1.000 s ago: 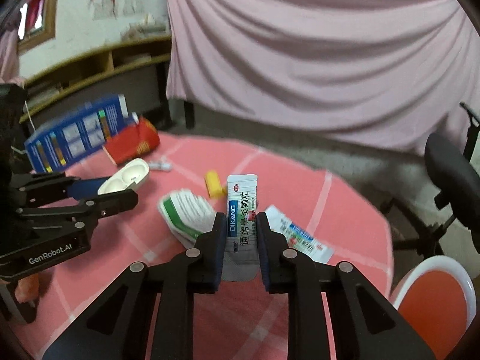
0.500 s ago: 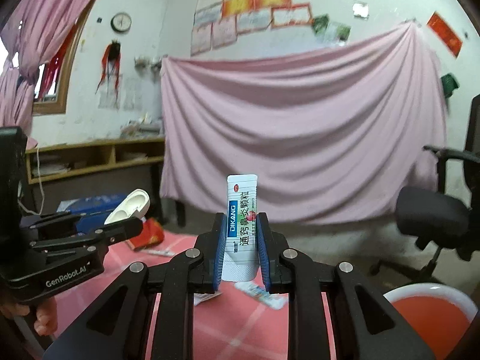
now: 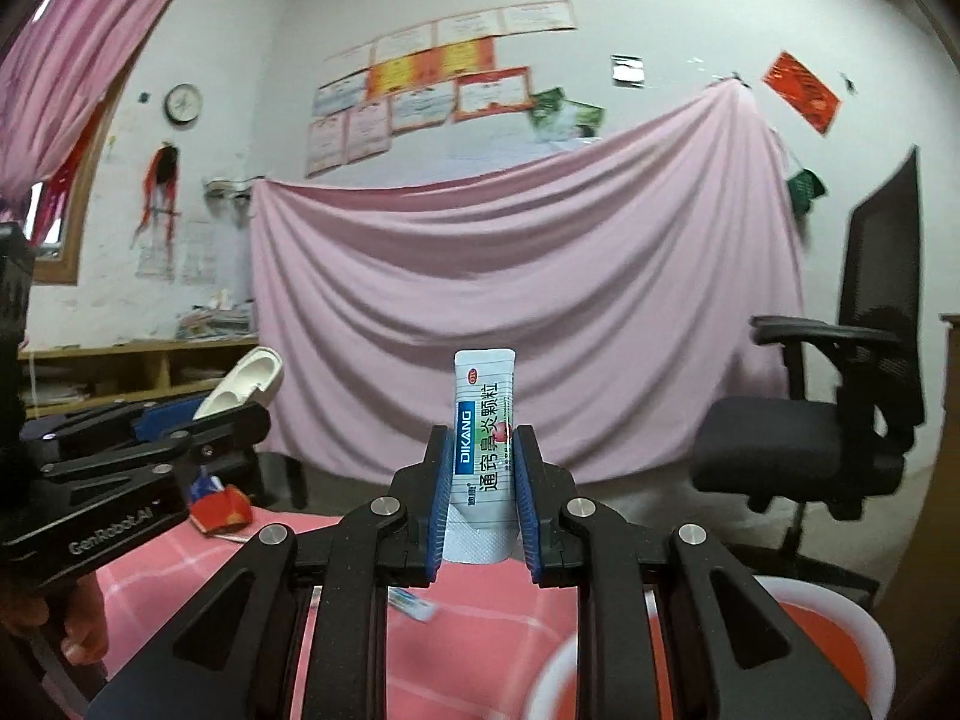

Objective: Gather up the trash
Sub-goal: 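Carry the case and sachet over the bucket and open both tools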

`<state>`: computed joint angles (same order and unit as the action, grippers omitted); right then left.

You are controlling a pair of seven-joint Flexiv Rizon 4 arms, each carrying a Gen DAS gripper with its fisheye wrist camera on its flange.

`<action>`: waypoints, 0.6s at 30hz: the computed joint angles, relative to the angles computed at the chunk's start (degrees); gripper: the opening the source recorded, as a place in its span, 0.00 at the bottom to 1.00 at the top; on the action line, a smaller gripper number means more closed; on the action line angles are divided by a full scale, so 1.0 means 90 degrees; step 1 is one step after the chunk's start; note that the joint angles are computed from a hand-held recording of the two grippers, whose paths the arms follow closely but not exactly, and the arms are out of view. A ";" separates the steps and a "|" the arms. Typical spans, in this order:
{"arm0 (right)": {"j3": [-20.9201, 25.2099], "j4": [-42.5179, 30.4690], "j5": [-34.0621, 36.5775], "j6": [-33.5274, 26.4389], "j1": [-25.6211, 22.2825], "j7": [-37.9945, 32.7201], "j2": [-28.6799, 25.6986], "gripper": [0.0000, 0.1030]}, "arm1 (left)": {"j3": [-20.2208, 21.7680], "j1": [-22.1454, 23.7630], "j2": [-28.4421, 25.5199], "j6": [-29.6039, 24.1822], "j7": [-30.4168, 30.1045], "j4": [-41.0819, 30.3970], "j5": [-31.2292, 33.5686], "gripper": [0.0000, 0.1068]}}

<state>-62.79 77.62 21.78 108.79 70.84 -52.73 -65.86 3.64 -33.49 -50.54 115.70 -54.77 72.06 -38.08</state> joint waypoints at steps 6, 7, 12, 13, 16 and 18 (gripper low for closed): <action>-0.0165 0.0670 0.0115 -0.0080 0.0179 0.0218 0.0116 0.18 | 0.0237 -0.0306 -0.0342 -0.0848 -0.0181 -0.0708 -0.0030 0.24; -0.0184 0.0758 0.0121 -0.0104 0.0193 0.0288 0.0130 0.18 | 0.0334 -0.0368 -0.0429 -0.1036 -0.0257 -0.0873 -0.0040 0.24; -0.0073 0.1098 -0.0056 -0.0161 0.0162 0.0536 0.0297 0.18 | 0.0997 -0.0645 -0.0828 -0.2184 -0.0765 -0.1663 0.0015 0.24; -0.0064 0.1166 -0.0087 -0.0199 0.0171 0.0597 0.0318 0.18 | 0.1092 -0.0661 -0.0896 -0.2415 -0.0896 -0.1799 0.0050 0.24; -0.0004 0.1300 -0.0247 -0.0298 0.0108 0.0794 0.0411 0.19 | 0.1282 -0.0661 -0.1152 -0.3069 -0.1347 -0.2310 0.0154 0.24; 0.0027 0.1389 -0.0366 -0.0382 0.0075 0.0946 0.0474 0.19 | 0.1335 -0.0626 -0.1303 -0.3460 -0.1612 -0.2649 0.0260 0.24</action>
